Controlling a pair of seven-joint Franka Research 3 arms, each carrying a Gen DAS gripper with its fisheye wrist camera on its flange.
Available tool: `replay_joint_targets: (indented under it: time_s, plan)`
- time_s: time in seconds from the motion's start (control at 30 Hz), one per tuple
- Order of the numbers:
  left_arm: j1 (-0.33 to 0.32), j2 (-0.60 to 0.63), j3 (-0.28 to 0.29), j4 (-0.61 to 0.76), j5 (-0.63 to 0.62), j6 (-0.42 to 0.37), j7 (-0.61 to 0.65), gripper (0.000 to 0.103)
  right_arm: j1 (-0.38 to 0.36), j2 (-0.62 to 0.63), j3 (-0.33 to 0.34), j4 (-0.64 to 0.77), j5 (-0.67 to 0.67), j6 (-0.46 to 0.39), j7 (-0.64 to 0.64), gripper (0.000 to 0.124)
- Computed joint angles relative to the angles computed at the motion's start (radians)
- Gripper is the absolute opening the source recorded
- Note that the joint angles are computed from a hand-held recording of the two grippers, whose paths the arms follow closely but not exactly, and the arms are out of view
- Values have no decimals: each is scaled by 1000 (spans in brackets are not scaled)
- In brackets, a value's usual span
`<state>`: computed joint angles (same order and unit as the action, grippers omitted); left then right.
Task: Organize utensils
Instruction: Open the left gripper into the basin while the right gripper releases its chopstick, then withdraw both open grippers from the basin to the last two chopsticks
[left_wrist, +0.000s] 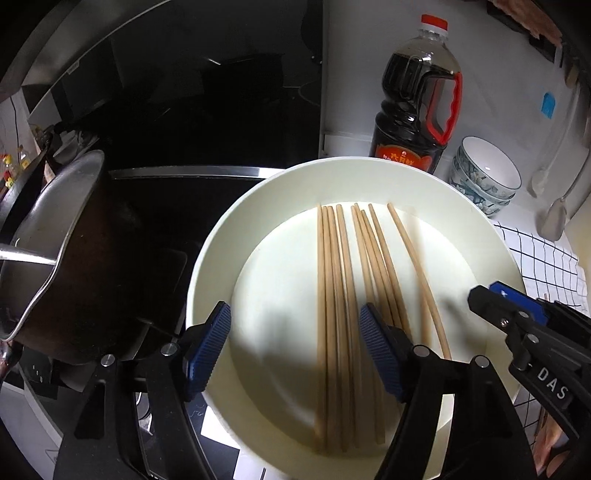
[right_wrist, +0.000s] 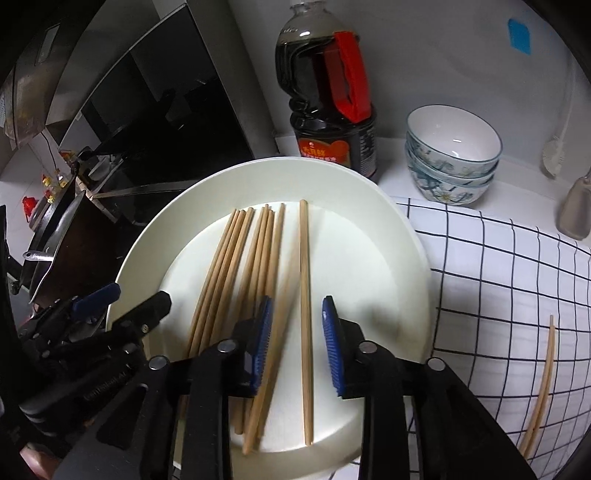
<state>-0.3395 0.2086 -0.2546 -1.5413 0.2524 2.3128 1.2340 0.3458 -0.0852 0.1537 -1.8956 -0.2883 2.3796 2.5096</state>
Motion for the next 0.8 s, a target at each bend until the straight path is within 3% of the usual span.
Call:
replay_joint_targets:
  time_s: [0.8]
  plan:
    - [-9, -150, -24, -141, -37, -23, -37, 89, -46, -217, 72, -174, -2, -19, 48, 48]
